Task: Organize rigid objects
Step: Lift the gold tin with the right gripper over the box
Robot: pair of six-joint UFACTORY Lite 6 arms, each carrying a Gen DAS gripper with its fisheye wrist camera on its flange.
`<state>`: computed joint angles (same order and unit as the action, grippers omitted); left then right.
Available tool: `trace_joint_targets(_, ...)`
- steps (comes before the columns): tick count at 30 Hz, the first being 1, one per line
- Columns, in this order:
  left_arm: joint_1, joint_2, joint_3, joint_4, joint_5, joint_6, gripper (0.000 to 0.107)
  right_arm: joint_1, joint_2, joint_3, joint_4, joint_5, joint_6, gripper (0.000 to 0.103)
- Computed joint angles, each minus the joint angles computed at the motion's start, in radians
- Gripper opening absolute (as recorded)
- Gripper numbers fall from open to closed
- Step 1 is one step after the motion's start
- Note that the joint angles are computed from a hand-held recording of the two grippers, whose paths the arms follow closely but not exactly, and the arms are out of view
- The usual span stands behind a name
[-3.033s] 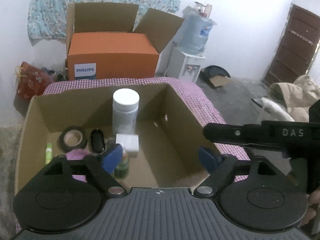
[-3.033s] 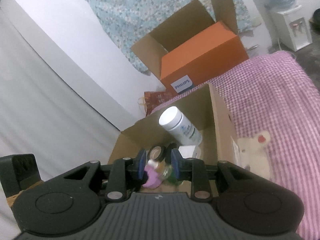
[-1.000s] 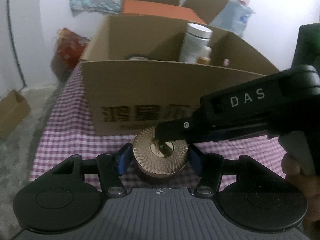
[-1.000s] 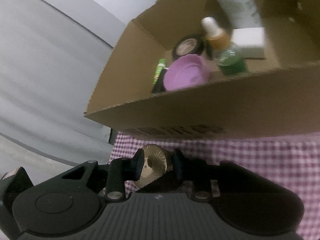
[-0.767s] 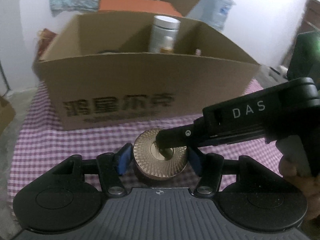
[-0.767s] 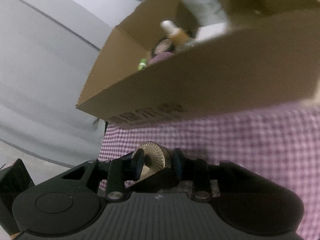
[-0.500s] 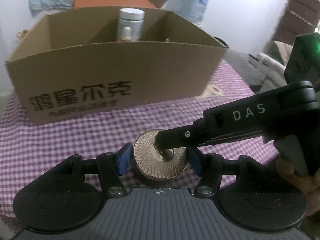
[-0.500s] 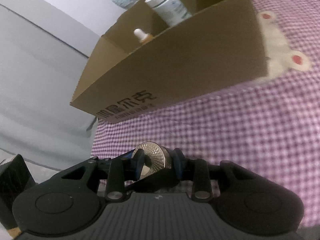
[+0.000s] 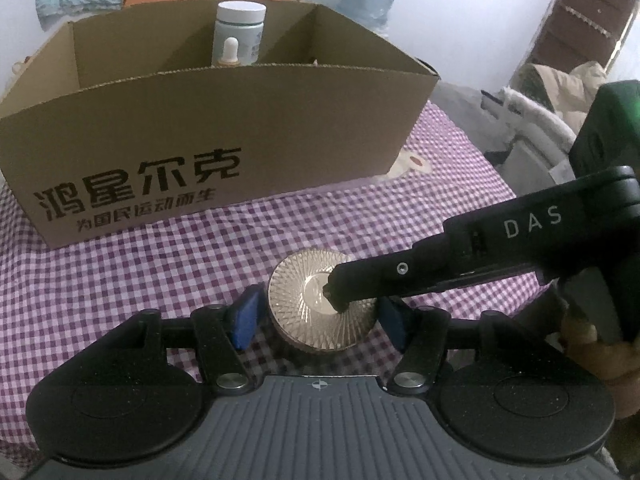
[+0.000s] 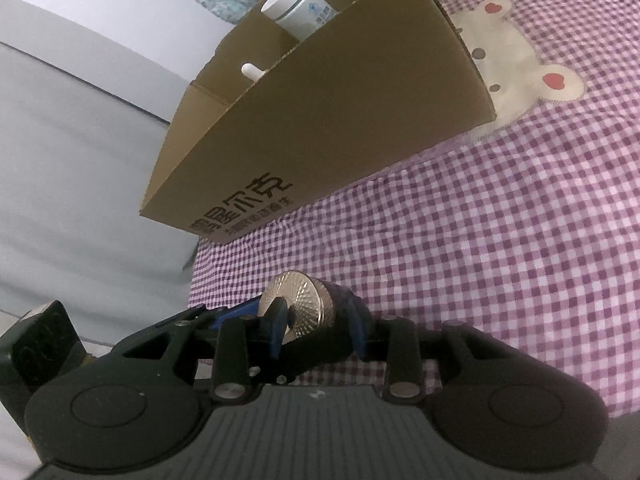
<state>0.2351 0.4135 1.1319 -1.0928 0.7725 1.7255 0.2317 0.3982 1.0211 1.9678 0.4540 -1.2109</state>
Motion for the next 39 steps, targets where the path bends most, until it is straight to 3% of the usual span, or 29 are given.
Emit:
trace_joint_targets(16, -0.058, 0.058, 0.055, -0.016, -0.021, -0.011, 0.063, -0.001, -0.007, -0.015, 0.061, -0.023, -0.047, 0.038)
trace_joint_targets(30, -0.116, 0.086, 0.087, 0.001, -0.078, -0.033, 0.063, -0.001, 0.027, 0.015, 0.08, -0.03, -0.055, 0.052)
trace_joint_targets(39, -0.134, 0.056, 0.045, -0.05, -0.113, 0.021, 0.061, -0.003, 0.021, -0.006, 0.136, -0.016, -0.114, 0.05)
